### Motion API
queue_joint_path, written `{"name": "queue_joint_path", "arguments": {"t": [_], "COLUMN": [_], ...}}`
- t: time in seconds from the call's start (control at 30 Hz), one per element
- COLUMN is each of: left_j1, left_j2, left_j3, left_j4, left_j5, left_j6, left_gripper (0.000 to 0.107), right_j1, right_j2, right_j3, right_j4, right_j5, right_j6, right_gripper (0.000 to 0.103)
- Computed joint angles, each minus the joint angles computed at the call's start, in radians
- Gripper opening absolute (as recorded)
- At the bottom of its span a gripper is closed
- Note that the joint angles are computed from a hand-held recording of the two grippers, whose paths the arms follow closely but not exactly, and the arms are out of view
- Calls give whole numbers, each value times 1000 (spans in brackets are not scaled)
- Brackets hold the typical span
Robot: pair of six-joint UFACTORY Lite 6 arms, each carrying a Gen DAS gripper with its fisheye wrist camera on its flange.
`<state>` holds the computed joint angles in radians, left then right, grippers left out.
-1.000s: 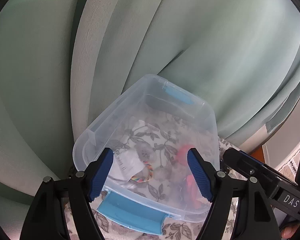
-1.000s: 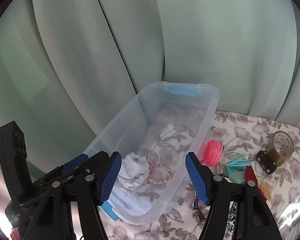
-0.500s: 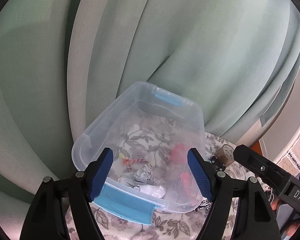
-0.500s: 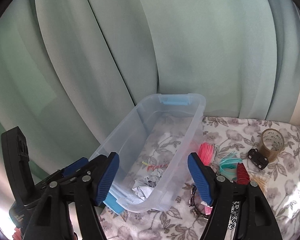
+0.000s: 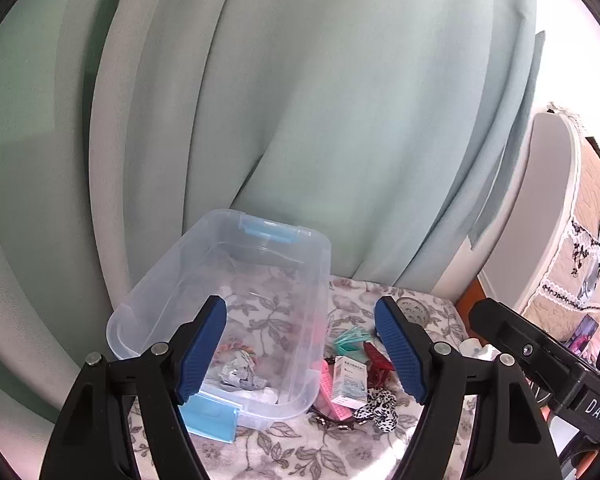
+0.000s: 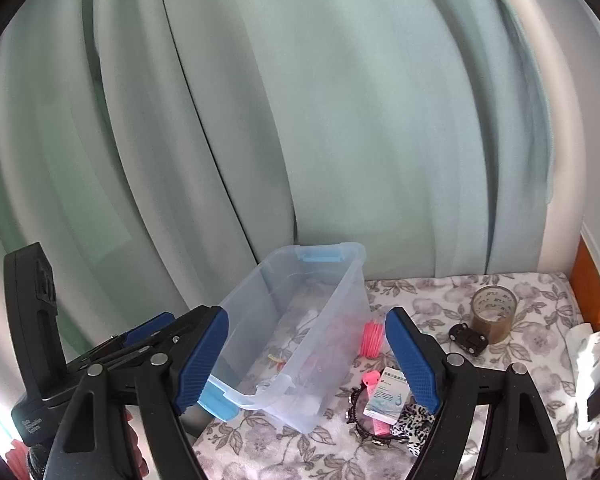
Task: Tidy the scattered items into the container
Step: 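Withdraw both grippers from the box back toward the remaining items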
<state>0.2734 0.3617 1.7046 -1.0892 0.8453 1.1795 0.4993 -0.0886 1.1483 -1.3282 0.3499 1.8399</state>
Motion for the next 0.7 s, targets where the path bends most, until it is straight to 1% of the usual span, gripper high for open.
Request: {"name": "queue_joint_path", "arguments": {"t": [0.13,0.17,0.33,0.53,0.57,0.6,0.67,0.7], "left_j1": [-17,-24,-81,-151,-165,-177,-198,-210], "left_j2": [-100,-118,-205,-221,-221,-220,-214,-214], "left_j3": [-117,-136,-236,-276,-282,-288,-295,-305], "left_j4": [-43,-45,-18,48,60,72,97,103], "left_j5": [-17,-19,-69,-63,-66,-65,-53,-54], "left_j6": [54,55,50,2,-6,-10,-20,-19], "left_gripper": [78,78,78,78,78,78,78,78], "right_j1": [4,-1,-24,-65,-81,-104,-154,-176], "right_j2": [-121,-148,-265,-381,-399,-425,-466,-479], "right_j3": [-108,-130,-220,-324,-340,-363,-414,-434], "right_j4": [-102,-102,-49,1,15,37,42,51], "right_j5": [53,62,106,115,103,82,31,17], "right_j6": [138,147,107,72,64,49,64,62], "right_gripper": [84,84,84,84,87,95,102,103]}}
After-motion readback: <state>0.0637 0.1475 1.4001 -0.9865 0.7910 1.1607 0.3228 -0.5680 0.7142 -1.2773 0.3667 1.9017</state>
